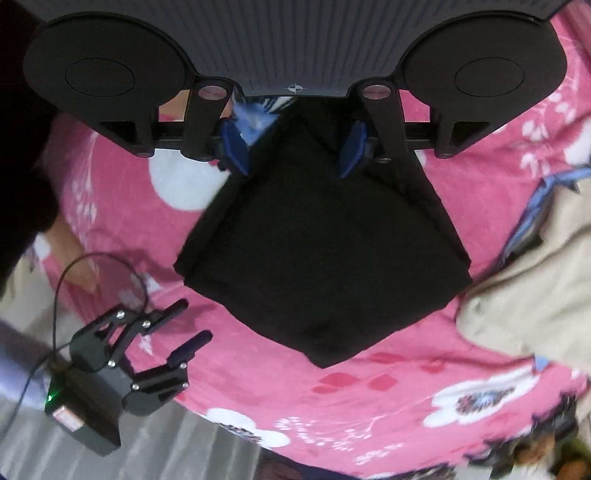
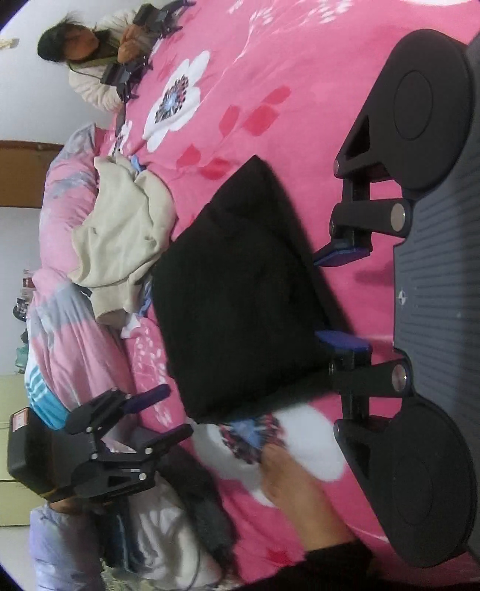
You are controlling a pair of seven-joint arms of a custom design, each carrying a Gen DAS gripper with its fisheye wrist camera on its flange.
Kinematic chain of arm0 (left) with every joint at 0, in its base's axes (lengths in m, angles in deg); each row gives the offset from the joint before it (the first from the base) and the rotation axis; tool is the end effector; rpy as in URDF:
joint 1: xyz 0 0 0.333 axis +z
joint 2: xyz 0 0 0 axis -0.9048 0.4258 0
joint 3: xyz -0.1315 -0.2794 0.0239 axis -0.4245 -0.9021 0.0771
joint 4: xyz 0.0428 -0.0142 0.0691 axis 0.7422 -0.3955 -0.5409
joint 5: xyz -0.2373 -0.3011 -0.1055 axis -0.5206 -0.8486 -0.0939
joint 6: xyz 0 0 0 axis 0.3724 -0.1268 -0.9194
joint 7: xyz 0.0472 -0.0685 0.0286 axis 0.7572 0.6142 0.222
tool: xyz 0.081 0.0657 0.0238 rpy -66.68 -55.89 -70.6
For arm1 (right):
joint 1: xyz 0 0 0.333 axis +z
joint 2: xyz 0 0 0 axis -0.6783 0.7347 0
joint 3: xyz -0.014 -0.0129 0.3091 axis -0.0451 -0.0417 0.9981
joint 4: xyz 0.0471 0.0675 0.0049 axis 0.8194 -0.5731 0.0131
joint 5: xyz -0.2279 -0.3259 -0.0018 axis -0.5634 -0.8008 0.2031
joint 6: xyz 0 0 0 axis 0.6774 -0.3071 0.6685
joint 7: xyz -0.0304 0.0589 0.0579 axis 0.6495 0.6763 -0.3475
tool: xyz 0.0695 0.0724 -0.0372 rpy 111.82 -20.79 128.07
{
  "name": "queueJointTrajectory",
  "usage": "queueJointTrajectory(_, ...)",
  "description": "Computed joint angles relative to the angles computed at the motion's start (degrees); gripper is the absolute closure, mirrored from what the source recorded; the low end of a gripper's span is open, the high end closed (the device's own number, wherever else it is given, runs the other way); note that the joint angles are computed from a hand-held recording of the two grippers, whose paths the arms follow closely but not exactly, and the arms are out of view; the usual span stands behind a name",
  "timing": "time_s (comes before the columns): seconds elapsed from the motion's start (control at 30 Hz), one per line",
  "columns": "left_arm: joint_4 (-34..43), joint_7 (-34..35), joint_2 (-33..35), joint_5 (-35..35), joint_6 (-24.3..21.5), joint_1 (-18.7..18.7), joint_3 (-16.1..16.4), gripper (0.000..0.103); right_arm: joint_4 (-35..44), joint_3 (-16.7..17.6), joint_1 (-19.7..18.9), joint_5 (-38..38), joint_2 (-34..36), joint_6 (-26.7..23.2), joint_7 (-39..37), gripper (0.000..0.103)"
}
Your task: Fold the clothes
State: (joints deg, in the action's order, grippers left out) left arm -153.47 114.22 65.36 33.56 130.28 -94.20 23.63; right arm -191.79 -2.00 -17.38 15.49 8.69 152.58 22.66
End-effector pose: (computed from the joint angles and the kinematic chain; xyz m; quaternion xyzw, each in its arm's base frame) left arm 0.3693 -0.2982 0.4662 -0.5291 0.8105 -0.2305 0.1004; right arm 0.4890 0.3487 0.4242 -0.9176 0.0441 -0.0173 0.3946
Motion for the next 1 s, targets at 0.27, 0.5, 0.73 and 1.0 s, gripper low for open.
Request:
queueJointTrajectory(0.27,-4.0,-13.9,-1.6,2.2,7.8,2.6,-1.1,0.045,-3.5,1.1,2.4,16.3,-3.3,3.7,-8.7,0.051)
queueJointTrajectory(0.5,-8.6,-23.8,-1.1,-11.7,11.3,-2.5,4.7,0.045,-0.6,1.7,4.5,6.5,2.5,8.4,19.9,0.051)
queueJointTrajectory(0.73,-14.2,-25.8,-1.6,-25.7,25.2,-15.4,15.8,0.061,1.8,1.3,0.1,15.7,5.5,-2.8,38.9,0.08)
queueJointTrajectory(1.0,-15.1,-38.3,-5.5,-14.3,19.5,-7.7,8.3,0.087,0.2,0.8,-1.1,16.5,2.4,-4.7,39.0,0.097)
